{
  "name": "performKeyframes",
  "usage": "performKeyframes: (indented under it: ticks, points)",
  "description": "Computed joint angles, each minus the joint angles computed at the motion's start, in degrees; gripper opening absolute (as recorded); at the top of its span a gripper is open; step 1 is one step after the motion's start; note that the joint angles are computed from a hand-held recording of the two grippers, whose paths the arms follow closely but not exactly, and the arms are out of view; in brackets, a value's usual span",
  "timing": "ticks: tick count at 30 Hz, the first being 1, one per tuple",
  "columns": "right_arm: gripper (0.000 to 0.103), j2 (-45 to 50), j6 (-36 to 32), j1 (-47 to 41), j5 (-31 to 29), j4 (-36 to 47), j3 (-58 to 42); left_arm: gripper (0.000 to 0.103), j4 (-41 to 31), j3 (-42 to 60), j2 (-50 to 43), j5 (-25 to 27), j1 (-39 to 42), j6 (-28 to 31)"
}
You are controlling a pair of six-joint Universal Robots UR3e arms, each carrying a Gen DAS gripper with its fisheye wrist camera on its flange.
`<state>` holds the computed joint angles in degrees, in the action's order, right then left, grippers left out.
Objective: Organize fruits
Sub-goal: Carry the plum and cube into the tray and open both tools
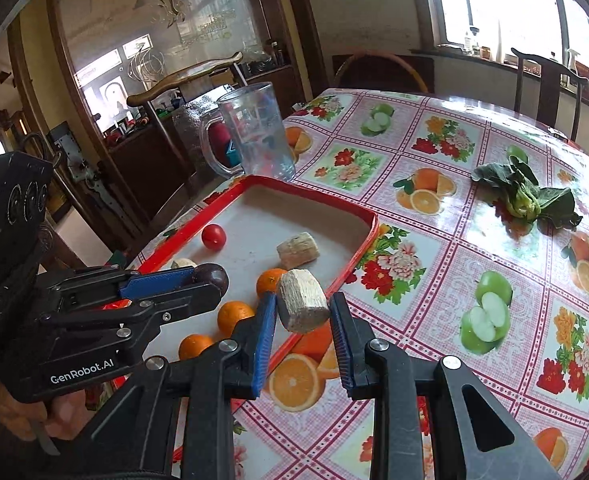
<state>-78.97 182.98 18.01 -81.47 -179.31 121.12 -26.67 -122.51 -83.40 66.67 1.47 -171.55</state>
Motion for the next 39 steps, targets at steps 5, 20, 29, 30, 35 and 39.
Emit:
performKeyframes:
  ticks: [5,20,29,30,35,39]
  points:
    - [0.028,0.67,0.91,3.00,-1.63,0.52,-1.38,0.023,-2.18,-3.73,5.23,-2.11,3.81,2.18]
    - [0.028,3.75,2.68,8.29,-4.09,1.62,-4.60,0.023,-8.49,-11.32,14.91,-7.21,14.13,8.83]
    - [0.028,8.39,3.43,9.68,-4.82,1.99,-7.07,0.023,-10.45,-13.42,15.57,-8.51,18.30,12.07]
    - [0.028,8.91,3.37,9.72,-4.98,2.18,-7.47,0.023,-10.21,-13.73,15.43,-8.43,18.29,12.19]
    - [0.028,10.55,3.31,9.74,-4.85,2.16,-7.94,0.023,-8.72,-14.98,13.97,-7.63,17.29,12.59]
    - [0.028,11.60,3.22,9.93,-5.11,2.17,-8.34,0.023,-6.65,-15.33,11.58,-6.56,16.12,12.36]
